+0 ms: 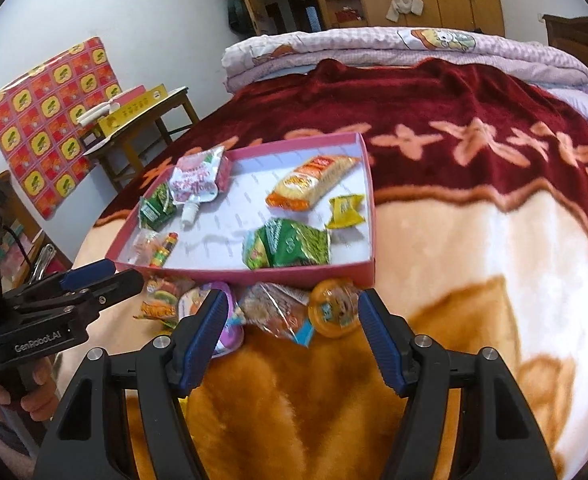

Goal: Organize snacks
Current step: 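Open both grippers in the tray and withdraw them toward the pile, then move the left gripper to the cartoon candy bag while the right approaches the orange jelly cup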

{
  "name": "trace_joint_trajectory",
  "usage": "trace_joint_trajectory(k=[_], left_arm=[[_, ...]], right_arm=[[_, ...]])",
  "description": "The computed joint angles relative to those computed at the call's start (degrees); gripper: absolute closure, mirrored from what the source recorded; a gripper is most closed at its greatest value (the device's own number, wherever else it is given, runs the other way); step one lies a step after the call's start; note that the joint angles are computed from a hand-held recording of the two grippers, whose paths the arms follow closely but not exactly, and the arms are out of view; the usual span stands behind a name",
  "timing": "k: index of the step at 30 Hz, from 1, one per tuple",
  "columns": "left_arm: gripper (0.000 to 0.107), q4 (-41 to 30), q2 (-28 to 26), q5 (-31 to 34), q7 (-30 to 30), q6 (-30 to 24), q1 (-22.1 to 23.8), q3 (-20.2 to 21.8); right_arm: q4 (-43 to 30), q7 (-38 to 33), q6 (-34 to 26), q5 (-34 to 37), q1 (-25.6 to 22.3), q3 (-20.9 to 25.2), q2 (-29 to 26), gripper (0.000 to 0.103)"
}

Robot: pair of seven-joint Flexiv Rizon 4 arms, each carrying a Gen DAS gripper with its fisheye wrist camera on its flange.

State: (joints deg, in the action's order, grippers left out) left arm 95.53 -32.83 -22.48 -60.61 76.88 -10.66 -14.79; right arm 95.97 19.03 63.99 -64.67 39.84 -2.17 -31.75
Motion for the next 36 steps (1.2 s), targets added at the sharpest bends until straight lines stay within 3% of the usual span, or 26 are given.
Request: trace_joint_trajectory(k=[17, 25, 31, 36], left_arm=[[0.039, -1.2, -2.4, 4.1, -2.7, -0.2, -2.9, 3.2], [0.039, -0.3, -3.3, 3.1, -2.8, 2.1, -0.9, 0.3], [0.040, 0.1, -3.7, 1.9, -2.0, 2.8, 0.4, -1.6], [0.051, 0.5, -3.6, 0.8, -0.2, 2.5, 1.6, -3.3]], right_arm=[[1.3, 2.1, -0.1, 1.6, -0.7, -0.1, -0.6, 0.034], [1.0, 2.8, 1.7, 1.2, -0.4, -1.0, -1.6, 0.035], [0.7, 3.7, 2.2, 0.4, -0.2, -1.7, -2.0, 0.043], [1.1, 6.3, 4.1, -2.0, -0.3, -2.5, -1.8, 0.046]])
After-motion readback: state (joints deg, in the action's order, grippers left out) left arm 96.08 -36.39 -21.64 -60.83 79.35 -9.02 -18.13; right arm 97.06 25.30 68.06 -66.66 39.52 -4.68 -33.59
